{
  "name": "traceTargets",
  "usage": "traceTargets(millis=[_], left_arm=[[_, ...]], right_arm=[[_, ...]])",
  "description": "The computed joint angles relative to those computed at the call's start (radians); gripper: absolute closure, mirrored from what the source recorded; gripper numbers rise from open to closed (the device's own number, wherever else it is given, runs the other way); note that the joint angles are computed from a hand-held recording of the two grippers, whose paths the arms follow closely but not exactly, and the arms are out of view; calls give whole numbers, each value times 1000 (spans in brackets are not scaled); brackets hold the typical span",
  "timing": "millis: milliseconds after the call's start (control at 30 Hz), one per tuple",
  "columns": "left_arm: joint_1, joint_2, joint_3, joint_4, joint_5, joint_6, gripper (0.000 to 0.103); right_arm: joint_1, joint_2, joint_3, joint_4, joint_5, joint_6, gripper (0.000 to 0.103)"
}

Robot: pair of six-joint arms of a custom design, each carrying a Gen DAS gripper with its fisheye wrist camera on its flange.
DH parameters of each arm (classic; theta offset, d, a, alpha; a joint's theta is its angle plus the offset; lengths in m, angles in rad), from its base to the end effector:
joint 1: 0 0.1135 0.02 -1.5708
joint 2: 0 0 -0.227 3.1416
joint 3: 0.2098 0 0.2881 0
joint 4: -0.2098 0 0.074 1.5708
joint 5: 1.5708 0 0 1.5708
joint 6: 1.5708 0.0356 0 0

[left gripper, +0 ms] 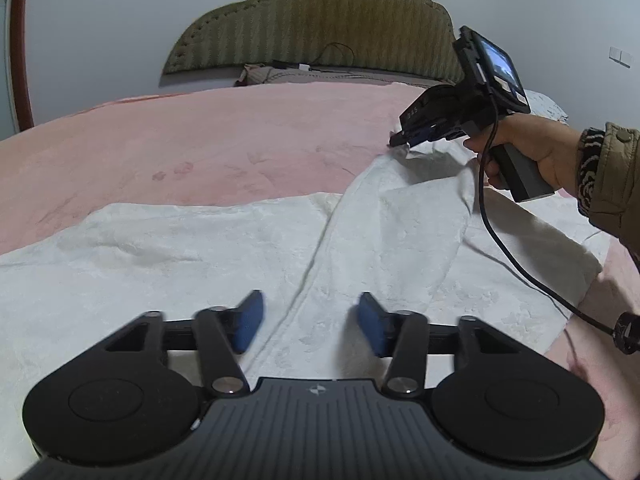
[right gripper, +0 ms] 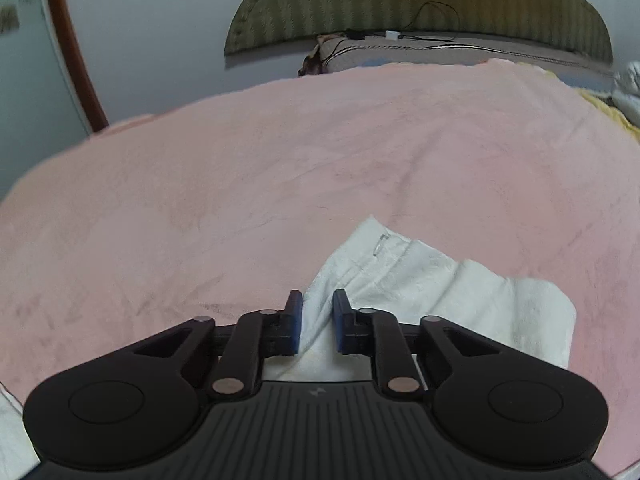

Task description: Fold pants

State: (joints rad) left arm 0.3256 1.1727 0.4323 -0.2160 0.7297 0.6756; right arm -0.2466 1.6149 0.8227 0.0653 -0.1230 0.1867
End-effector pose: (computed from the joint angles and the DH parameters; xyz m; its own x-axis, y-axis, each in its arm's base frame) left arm 0.2335 0.0538 0.0948 -0.5255 0.3146 -0.7905 0.5822 0.8105 -0.0646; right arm 0.3427 -0.0818 0.1092 -0.6048 0.3422 -0.7191 0.2703 0.9376 0.2188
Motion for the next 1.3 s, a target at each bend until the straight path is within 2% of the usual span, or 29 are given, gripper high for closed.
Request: traceTargets(millis=[67,100,133,233,367,467,533,600,633,700,767,833,900,1000,1067,1167,1200,1233,1300], left_arm=[[-18,10,23,-27,-18,-15,82],[-24,10,29,-38,-29,-21,95],[-29,9,35,-47,-37,-25,99],[-34,-48,0,-36,-48,-23,102],[-17,-263,-116,-63,-13,35,103],[45,-438,-175,-207,101,176,102],[85,-493,-182,-319,163,285,102],[103,-481,-174,-380,188,368,102],[95,-478,-177,-377,177,369,102],[58,-456,-197,-305,131,331,102],[4,-445,-215,-233,60,266,102],[-29,-454,-232,-195,24,224,97],[-43,-499,-260,-185,13,214,84],[-63,-608,-317,-187,-9,224,79],[-93,-736,-374,-205,-35,218,75],[-154,-826,-421,-193,-88,191,75],[-169,-854,-431,-200,-107,181,85],[-172,-857,-429,-206,-108,178,91],[-154,-823,-408,-208,-81,172,95]], right_arm=[[-39,-54,-68,65,-61,48,92],[-66,-96,-114,104,-104,75,92],[-91,-140,-160,134,-139,97,93],[-197,-306,-316,210,-265,166,93],[-406,-515,-499,265,-496,270,93],[-613,-753,-652,201,-676,311,93],[-765,-887,-721,90,-797,285,93],[-886,-914,-735,-40,-872,186,93],[-937,-893,-726,-117,-905,109,93],[-1005,-792,-681,-247,-937,-41,93],[-1031,-717,-651,-313,-938,-115,91],[-1008,-690,-656,-268,-924,-67,91],[-986,-647,-642,-231,-919,-30,89],[-943,-545,-629,-82,-935,75,82],[-913,-518,-648,25,-914,135,80],[-878,-476,-668,168,-894,222,81],[-874,-496,-675,169,-892,228,83],[-881,-520,-677,145,-904,205,91],[-838,-546,-634,103,-900,202,93]])
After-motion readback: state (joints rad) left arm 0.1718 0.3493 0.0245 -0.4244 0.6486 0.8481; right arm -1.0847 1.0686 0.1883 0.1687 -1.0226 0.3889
